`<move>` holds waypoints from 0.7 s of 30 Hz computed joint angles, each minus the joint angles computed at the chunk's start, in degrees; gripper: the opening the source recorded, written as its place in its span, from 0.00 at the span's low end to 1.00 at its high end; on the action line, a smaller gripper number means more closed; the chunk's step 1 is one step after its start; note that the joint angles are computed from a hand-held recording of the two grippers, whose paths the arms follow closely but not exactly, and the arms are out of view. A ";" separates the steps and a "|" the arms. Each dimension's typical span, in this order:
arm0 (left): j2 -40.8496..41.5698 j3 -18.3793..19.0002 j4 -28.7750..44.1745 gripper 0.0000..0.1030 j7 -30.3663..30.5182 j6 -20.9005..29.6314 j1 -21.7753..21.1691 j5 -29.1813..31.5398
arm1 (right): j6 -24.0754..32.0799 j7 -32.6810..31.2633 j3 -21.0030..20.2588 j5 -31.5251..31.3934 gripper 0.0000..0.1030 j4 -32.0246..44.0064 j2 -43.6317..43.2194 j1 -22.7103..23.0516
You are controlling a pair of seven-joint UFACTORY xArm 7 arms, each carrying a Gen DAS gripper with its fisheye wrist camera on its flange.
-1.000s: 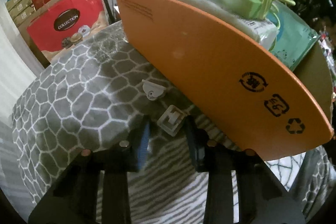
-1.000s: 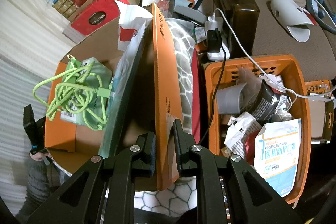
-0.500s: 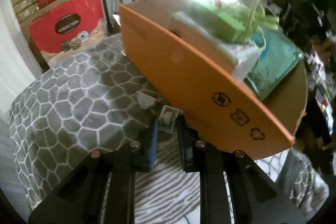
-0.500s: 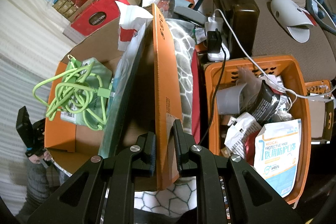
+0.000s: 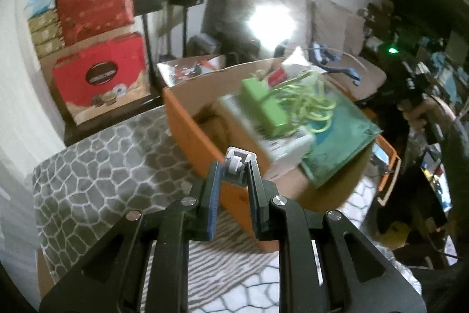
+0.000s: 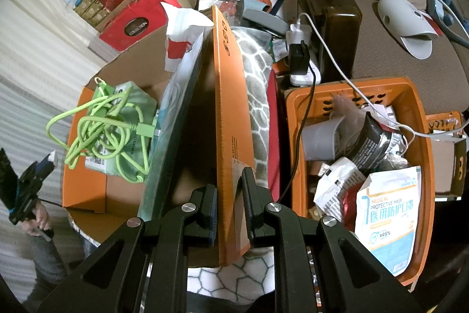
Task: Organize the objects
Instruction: 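Carry the white plug adapter with the left gripper over the orange box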
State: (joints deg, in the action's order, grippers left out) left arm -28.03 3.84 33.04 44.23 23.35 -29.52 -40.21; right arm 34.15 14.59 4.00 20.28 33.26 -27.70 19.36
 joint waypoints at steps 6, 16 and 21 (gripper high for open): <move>0.99 -2.53 0.74 0.16 -1.62 0.57 -1.37 0.71 | -0.11 -0.01 -0.08 0.04 0.13 0.13 0.11 0.08; 3.21 -5.29 2.16 0.16 -4.43 1.28 -2.93 2.21 | -0.07 -0.06 -0.11 0.08 0.13 0.12 0.09 0.09; 5.24 -7.59 2.67 0.16 -5.86 1.04 -3.93 3.70 | -0.03 -0.05 -0.11 0.07 0.13 0.13 0.09 0.08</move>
State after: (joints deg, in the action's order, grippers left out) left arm -22.79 -3.75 35.72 38.38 24.38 -33.46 -36.51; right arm 34.12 14.54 3.89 20.35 33.39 -27.61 19.45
